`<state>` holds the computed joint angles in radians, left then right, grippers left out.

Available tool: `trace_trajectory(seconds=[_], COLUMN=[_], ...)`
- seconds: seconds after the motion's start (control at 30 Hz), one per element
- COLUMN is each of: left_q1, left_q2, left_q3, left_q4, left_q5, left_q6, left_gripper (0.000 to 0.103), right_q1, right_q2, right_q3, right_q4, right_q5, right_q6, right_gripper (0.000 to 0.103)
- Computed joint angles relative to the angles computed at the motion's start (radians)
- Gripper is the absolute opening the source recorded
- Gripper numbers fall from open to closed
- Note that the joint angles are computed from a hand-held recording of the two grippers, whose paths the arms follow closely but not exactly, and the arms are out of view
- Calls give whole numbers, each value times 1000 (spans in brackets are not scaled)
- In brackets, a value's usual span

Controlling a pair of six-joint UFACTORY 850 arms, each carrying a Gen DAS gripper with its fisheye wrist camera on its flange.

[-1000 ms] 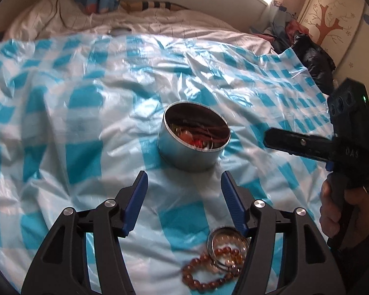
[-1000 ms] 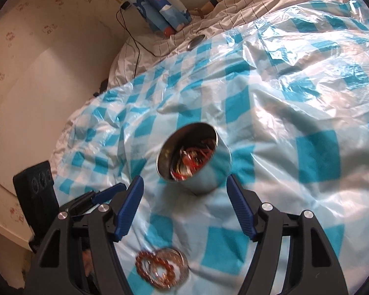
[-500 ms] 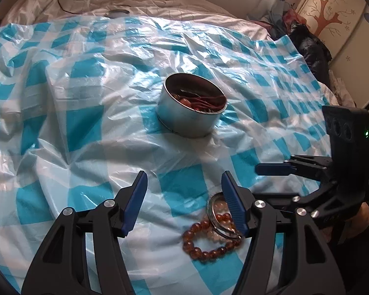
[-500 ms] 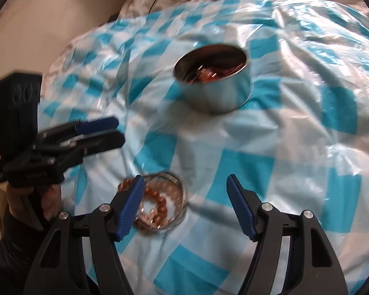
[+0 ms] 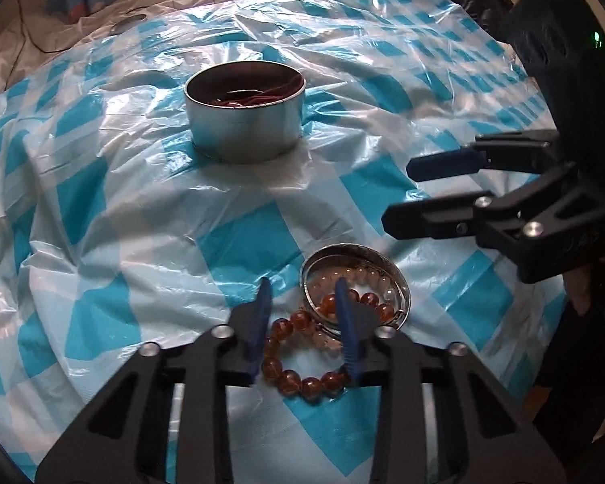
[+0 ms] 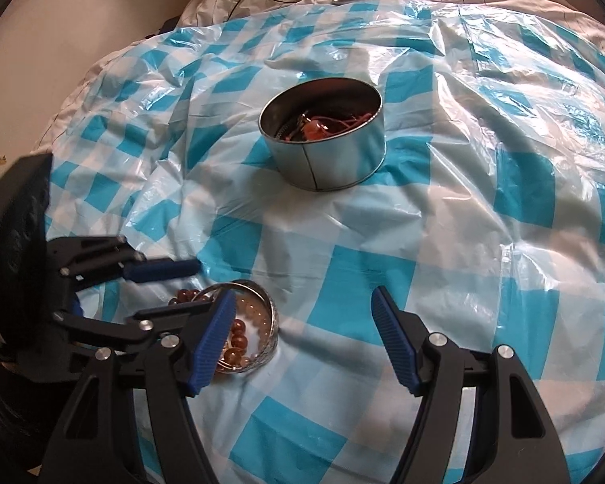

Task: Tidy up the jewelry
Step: 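Move both open tools back to the amber bracelet and silver bangles, then grasp the thin silver bangle with the left tool while the right grasps the large silver hoop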

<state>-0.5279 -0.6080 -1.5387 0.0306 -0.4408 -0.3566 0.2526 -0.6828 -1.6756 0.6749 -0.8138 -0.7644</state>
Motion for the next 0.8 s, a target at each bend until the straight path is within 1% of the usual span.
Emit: trace_trajectory(seconds=[0.07,0.1,0.17,0.23,0.3,0.4,0.47,0.57,0.6,0.67,0.73,0.77,0.8], left_q1=[-4,-7,-7,1,17,26,36,50,52,59,73,73,70], left_q2=[2,3,0,5,23,45,59,80,80,65,50,41,38], left_q3=[2,0,-4,5,27,50,66,88,86,71,63,55,54], left_q4=[12,29,16,-33,-150,-204,-303,-391,-390,-403,-516,-526,-493], left_q5=[9,9,3,20,54,93,116,142,137,97,63,43,44], left_q6=[-1,-7,15,48,142,179,261,331,331,349,421,427,397], left_gripper=[7,6,5,2,1,0,0,0,0,0,0,1,3], right_q1=[-1,-1,-1,-1,-2,-2,-2,2,6,10,9,9,7], right_q2=[1,1,1,0,0,-3,-5,-12,-13,-12,-14,-13,-13], right_q3=[1,1,1,-1,-2,-7,-9,-16,-16,-13,-16,-15,-15], right_q4=[5,5,4,4,8,6,2,-10,-19,-23,-21,-18,-13], right_q5=[-2,-2,-2,-4,-3,-9,-14,-31,-34,-30,-29,-26,-25], right_q6=[-3,-4,-1,6,8,9,8,9,7,5,10,11,11], right_gripper=[67,67,67,67,67,68,68,68,68,68,68,68,68])
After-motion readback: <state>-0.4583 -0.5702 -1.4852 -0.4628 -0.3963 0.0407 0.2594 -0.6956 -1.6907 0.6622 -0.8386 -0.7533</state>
